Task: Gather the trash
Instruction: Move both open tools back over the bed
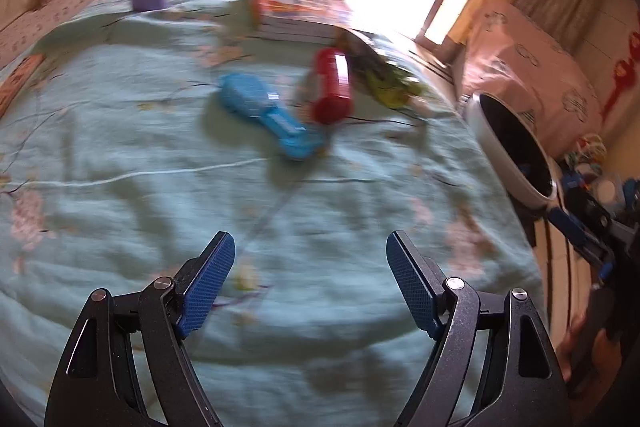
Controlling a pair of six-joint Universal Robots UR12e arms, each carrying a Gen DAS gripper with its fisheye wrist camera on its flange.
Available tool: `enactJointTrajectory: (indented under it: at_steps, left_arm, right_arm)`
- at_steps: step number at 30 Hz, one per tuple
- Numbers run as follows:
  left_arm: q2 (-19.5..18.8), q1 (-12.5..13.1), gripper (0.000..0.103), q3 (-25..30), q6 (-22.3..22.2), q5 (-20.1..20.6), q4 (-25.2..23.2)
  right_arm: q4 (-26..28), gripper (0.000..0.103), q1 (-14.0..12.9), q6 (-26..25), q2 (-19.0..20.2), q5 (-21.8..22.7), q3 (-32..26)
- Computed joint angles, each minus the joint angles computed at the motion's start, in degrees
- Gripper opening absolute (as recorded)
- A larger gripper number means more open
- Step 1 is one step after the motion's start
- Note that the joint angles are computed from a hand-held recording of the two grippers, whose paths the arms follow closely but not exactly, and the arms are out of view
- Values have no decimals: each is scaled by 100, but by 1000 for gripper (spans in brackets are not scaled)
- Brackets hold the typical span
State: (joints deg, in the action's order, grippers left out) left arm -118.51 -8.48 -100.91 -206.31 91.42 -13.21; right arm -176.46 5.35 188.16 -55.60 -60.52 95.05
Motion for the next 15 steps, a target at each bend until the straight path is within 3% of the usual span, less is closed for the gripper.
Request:
enactJointTrajectory:
  at_steps: [7, 12, 15]
  left_arm:
    - [-168, 205, 80, 287, -358, 232, -337]
    - [-447, 232, 79, 789, -339, 413, -640]
    - [-635, 222, 70, 1095, -153, 525, -951]
  right_arm:
    - [127, 101, 132, 302, 158, 301, -149]
    - [120, 101, 193, 459, 212, 216, -254]
    - [190, 101, 220, 467, 240, 230, -332]
